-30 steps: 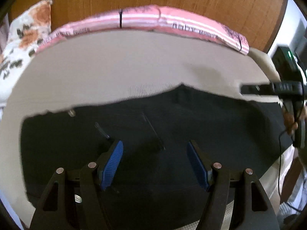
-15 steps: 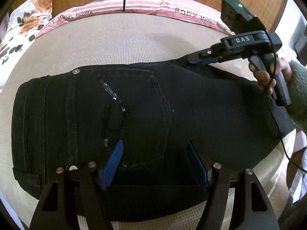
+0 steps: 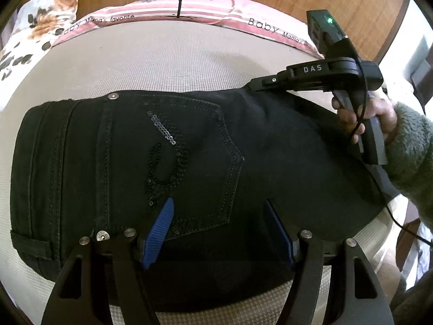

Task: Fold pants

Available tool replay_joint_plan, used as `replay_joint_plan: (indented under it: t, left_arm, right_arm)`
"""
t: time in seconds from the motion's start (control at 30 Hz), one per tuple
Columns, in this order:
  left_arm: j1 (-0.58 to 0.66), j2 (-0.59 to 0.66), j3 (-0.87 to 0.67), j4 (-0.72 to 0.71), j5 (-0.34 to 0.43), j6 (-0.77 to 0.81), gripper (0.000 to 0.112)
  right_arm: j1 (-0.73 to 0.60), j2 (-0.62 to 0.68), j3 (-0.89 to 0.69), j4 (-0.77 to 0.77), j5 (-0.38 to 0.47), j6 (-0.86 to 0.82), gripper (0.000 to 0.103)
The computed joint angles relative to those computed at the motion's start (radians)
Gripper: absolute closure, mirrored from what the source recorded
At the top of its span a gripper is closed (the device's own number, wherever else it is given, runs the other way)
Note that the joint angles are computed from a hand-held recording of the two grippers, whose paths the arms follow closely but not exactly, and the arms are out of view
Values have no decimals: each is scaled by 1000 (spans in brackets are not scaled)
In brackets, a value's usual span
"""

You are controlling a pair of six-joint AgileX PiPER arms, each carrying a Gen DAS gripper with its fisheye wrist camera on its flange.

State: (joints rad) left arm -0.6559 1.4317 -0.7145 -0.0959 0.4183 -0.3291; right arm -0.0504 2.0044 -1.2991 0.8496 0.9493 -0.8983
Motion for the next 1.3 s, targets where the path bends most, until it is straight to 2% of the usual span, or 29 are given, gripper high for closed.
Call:
replay_joint_plan:
  t: [0.03,0.07,0.1,0.17,0.27,0.37,0.53,0.7,0.8,0.83,0.87,0.93,1.03,1.13,1.3]
  left_arm:
    - [-2,5,-13,11,13,-12,43]
    - [-2,13,-33,21,32,-25,43]
    - [-4,16,-54,40,48,-48,43]
    - [-25,10,-95,117,69,-117,43]
    - [-56,17,-175,180,67,-138,43]
    - [-72,91,-288,146,50,-61,43]
    - [-110,286,-485,39,36,87,43]
    - [-122,444,-629,-72,72,191,43]
    - [-121,518,-692,-70,99,187,43]
    - [-122,536,-707,-28,114,145,43]
    - [-125,559,-729,-8,125,120,43]
    - [-108,572,-724,-56,115,151,43]
    - [-114,568,-706,-36,99,133,43]
    - [-136,583,-724,54,102,56,43]
    - [-129,593,-731,55,94,40,43]
  right_arm:
    - [0,-16,8,-2,-8,15,80]
    - [0,-33,16,-4,-21,31,68]
    - [-14,-79,48,17,-50,36,64]
    - [-64,-147,85,55,-36,13,63]
    - [-157,-263,136,33,-26,22,61]
    - [-289,-354,178,-45,-2,45,61]
    - [-536,-419,219,-198,5,63,60]
    - [-861,-322,179,-250,17,31,59]
    - [-990,-228,119,-255,26,28,59]
    - [-1024,-197,95,-255,27,14,59]
    - [-1040,-178,85,-273,7,20,59]
    - [-1045,-149,82,-314,-56,54,60]
    - [-1063,-106,70,-270,-130,9,75]
    - [-1052,-62,13,-252,-137,16,75]
    - [-1014,-27,-39,-277,-165,35,76]
